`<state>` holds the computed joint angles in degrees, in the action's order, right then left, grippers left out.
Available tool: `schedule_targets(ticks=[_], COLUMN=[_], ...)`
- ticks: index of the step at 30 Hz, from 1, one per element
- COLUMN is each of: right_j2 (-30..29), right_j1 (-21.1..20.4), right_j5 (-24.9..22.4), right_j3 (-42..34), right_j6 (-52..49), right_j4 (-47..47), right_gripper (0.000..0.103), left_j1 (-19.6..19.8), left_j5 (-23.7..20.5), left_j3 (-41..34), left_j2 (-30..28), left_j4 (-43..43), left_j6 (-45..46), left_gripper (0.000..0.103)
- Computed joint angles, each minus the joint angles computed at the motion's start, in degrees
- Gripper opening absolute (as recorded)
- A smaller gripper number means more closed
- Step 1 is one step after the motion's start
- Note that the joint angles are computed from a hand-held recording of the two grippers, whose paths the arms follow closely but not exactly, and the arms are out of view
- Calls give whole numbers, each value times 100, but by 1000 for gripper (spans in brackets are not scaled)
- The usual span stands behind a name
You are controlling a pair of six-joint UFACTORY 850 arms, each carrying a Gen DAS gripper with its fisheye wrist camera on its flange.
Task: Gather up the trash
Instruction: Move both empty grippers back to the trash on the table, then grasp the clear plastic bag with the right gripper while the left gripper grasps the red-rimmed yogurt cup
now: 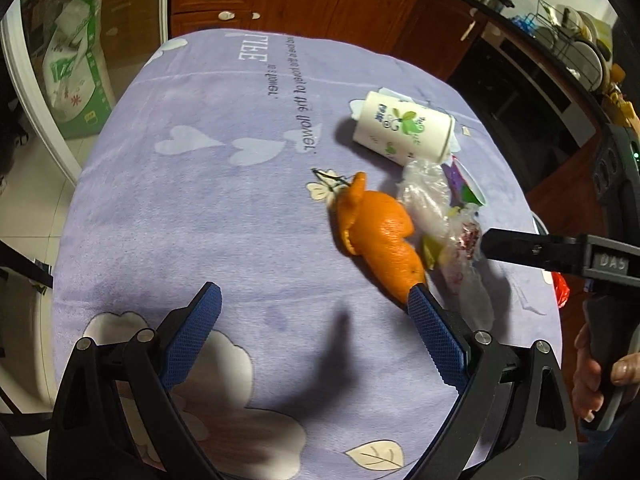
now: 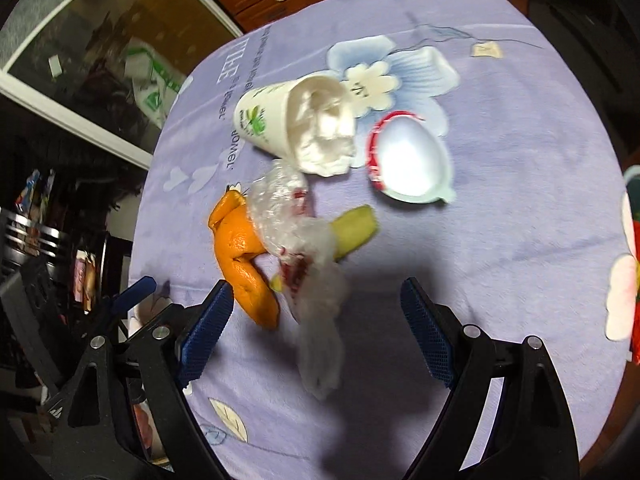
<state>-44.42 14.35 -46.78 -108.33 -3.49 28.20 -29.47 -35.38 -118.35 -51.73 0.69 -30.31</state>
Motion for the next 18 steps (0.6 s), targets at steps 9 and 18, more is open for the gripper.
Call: schedule_targets(ticks=[9, 18], right_j2=[-296, -399], right_j1=[138, 183], right_j5=[-121, -214], right_j3=[-318, -415], right_j6=[158, 12], right_j4=[-253, -423], right_gripper=[72, 30], left_j1=[89, 65], left_j5=[15, -154], left_j3=[0, -354], left_j2=[-55, -263], left_j4=[-275, -330], left_j6=[222, 297], left_gripper=[94, 94])
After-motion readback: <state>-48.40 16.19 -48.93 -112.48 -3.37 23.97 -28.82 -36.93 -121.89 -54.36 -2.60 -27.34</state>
